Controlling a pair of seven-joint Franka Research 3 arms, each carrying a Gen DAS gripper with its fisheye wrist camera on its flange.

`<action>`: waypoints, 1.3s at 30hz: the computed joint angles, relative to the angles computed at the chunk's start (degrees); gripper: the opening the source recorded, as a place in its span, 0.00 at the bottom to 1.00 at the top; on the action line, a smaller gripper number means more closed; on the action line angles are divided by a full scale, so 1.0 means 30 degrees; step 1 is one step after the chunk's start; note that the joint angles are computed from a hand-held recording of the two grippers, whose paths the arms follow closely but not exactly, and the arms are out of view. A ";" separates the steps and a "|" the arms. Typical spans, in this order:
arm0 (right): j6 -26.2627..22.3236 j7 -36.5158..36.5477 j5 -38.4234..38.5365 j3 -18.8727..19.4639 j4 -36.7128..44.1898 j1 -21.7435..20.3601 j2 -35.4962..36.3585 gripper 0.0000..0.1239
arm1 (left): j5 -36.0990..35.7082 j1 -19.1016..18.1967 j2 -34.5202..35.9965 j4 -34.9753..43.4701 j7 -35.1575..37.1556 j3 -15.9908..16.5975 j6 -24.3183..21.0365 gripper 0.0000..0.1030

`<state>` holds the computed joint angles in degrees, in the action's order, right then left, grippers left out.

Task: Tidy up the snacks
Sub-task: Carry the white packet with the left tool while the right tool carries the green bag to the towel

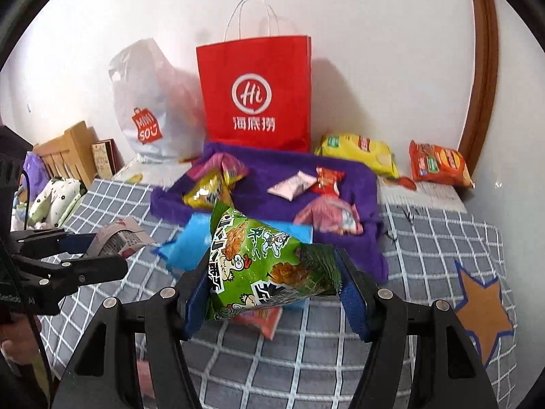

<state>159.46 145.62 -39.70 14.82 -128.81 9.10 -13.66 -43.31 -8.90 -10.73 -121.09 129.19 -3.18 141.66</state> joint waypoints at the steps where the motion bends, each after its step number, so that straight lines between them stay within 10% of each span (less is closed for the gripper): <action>1: -0.0155 -0.0134 0.0033 -0.0022 0.0376 -0.0015 0.0231 0.53 | -0.0008 -0.0009 0.0115 0.0243 -0.0086 -0.0020 0.0018 0.58; 39: -0.2983 -0.6759 0.5621 -0.6146 1.3798 0.3889 1.1591 0.53 | 0.7218 0.3060 1.2405 1.5848 -0.6731 -0.3888 -0.1490 0.58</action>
